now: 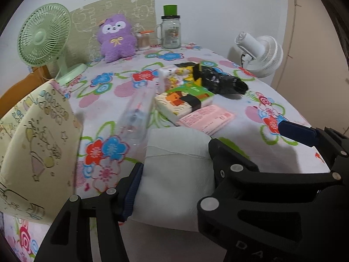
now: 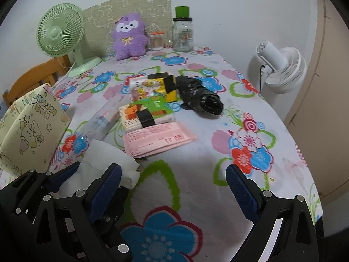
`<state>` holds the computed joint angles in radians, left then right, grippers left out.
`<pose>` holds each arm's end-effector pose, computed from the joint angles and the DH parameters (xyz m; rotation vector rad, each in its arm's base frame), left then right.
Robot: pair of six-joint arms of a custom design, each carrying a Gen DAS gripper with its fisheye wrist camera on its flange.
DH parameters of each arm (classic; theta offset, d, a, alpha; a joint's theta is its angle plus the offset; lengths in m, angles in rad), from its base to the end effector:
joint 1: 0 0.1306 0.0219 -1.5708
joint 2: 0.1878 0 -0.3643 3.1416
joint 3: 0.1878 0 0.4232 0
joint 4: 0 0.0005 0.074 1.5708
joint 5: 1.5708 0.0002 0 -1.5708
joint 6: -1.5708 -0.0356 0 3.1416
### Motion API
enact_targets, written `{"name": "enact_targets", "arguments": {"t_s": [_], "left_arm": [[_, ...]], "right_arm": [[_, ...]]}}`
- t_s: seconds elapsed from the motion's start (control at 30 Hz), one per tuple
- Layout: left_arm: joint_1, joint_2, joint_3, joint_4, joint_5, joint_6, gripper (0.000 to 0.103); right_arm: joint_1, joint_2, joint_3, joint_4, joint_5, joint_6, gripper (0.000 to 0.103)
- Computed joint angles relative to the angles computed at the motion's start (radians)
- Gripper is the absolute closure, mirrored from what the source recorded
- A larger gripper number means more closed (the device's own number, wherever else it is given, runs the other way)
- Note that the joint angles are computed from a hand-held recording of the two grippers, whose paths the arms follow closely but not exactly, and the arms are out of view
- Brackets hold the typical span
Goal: Organize soft objects
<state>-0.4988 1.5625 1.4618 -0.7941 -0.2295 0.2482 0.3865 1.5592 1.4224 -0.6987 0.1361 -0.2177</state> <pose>0.5093 -0.2688 0.3616 0.2062 2.4254 -0.0509 0.5375 0.2130 0.3504 -0.1394 2.3954 0.1188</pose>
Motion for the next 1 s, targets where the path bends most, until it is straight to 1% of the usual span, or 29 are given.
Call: {"name": "enact_targets", "arguments": {"t_s": [0.23,0.4,0.5,0.63,0.73,0.83,1.0], "left_arm": [[0.02,-0.008,-0.004,-0.004,-0.027,-0.005,0.04],[0.036,0.006,0.009,-0.016,-0.031,0.004,0.04],[0.044,0.026,0.025,-0.022,-0.04,0.009,0.04],[0.058,0.042,0.039,-0.024,-0.022,0.032,0.04],[0.066,0.054,0.052,-0.03,-0.012,0.044,0.04],[0.072,0.063,0.063,-0.031,-0.009,0.045,0.04],[0.076,0.087,0.094,-0.041,-0.012,0.035,0.04]], "right_arm": [[0.013,0.031,0.043,-0.004,-0.014,0.012,0.005],[0.019,0.062,0.081,-0.019,-0.013,0.017,0.005],[0.02,0.082,0.106,-0.029,0.002,0.011,0.005],[0.01,0.113,0.142,-0.049,0.007,-0.006,0.005],[0.002,0.141,0.172,-0.072,-0.006,-0.025,0.005],[0.0,0.163,0.194,-0.083,-0.016,-0.028,0.005],[0.004,0.194,0.228,-0.104,-0.01,-0.025,0.005]]}}
